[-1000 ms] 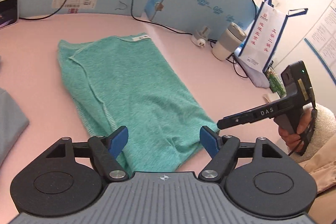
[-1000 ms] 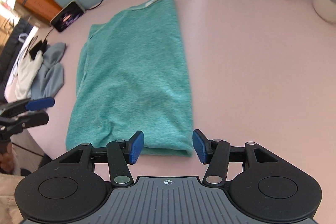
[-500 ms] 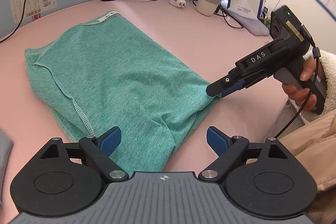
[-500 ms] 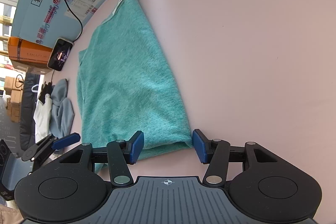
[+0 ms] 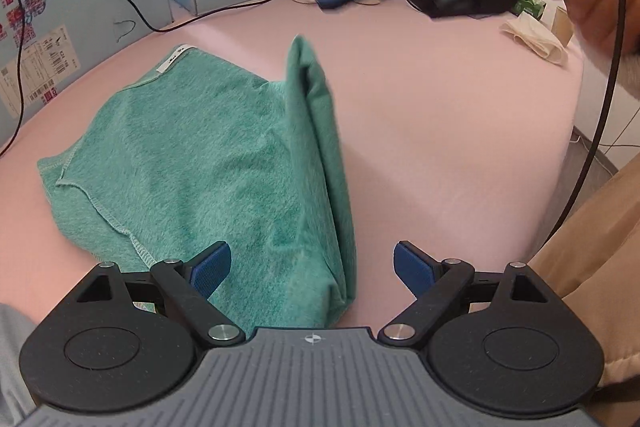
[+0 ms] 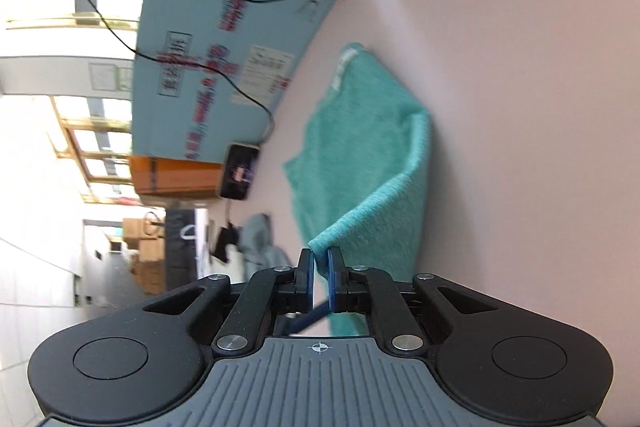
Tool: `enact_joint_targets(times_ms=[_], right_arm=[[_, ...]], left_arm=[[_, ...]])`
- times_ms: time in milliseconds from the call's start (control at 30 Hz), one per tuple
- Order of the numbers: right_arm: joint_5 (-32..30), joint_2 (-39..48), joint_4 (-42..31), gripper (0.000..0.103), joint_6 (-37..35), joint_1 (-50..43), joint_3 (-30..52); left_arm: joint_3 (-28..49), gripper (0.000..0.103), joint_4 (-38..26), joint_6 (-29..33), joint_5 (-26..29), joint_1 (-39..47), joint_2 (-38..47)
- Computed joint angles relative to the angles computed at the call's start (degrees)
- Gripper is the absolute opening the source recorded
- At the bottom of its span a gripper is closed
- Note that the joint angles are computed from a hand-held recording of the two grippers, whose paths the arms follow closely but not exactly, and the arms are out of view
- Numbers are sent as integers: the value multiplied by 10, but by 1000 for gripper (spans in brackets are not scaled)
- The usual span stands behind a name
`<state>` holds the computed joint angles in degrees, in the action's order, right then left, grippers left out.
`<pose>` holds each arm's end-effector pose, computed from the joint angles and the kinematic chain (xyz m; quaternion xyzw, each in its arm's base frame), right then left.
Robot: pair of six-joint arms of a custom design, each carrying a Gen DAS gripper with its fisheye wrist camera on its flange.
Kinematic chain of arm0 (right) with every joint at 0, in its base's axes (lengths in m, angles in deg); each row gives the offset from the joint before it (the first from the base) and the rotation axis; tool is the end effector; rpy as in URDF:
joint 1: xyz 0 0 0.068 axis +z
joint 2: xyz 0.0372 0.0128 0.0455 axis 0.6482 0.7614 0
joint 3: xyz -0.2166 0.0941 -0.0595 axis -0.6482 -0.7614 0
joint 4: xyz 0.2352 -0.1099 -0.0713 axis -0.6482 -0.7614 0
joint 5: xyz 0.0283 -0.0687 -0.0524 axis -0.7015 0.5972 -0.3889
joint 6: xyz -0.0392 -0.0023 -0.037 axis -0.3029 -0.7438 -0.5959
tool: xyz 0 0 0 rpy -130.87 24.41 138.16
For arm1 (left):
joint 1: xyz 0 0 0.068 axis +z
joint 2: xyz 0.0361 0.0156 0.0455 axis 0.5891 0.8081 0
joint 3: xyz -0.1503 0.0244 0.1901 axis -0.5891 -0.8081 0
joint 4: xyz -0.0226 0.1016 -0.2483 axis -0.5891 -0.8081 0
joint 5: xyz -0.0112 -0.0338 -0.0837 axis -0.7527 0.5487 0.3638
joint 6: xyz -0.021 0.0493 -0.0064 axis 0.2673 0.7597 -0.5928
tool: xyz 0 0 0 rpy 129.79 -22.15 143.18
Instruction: Fold clothes
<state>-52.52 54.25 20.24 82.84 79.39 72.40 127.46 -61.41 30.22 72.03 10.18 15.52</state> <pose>0.1512 0.1246 0.2197 0.3236 0.7971 0.4594 0.2211 0.2207 -0.1219 0.2598 0.4964 0.8121 -0.1691 0.2558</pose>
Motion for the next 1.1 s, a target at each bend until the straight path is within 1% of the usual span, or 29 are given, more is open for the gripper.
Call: enact_joint_targets(times_ms=[33,100,167,233,267,333,367,400,433,467,500,567,600,667,733,833,933,1033,1067,1100], right_arm=[[-8,10,28,8,-11,-10,7],[-20,41,58,8,-37,-21,30],[-36,83,67,8,-78,-30,62],[-47,115,37,8,-109,-41,90],[-47,123,11,13,-121,-45,101],[-55,122,-52,15,-127,-58,108],[-64,115,-76,23,-118,-65,103],[-72,103,-91,36,-102,-70,92],[-80,83,-99,42,-81,-71,73],[-89,62,-107,56,-60,-73,54],[-83,55,-108,62,-41,-66,46],[-71,41,-110,66,-3,-51,30],[-62,46,-106,70,14,-43,31],[-61,80,-100,74,39,-37,42],[-65,122,-95,74,55,-34,59],[-57,177,-89,74,58,-26,85],[-43,206,-91,74,55,-20,103],[-32,206,-97,74,60,-11,107],[-27,203,-101,74,62,-8,107],[-20,196,-109,74,65,-4,106]], left_arm=[[-2,88,5,1,-7,-4,-1],[-7,88,14,5,-26,-10,-2],[-7,87,12,10,-39,-10,0],[-7,87,8,12,-42,-3,-3],[-8,87,6,12,-40,2,-8],[-8,87,1,9,-36,12,-12],[-8,87,-2,6,-34,18,-12],[-7,87,-5,3,-31,24,-12],[-6,87,-7,2,-28,27,-11],[-5,87,-6,3,-25,29,-12],[-5,87,-6,4,-21,30,-12],[-5,87,-3,11,-10,31,-13],[-5,87,0,16,-2,30,-13],[-4,87,11,22,19,28,-11],[-1,87,28,22,45,25,-5],[13,88,75,-24,97,16,26],[41,88,108,-87,101,-13,79],[77,79,95,-131,64,-42,134],[82,62,91,-140,64,-45,145],[87,39,87,-147,65,-47,155]])
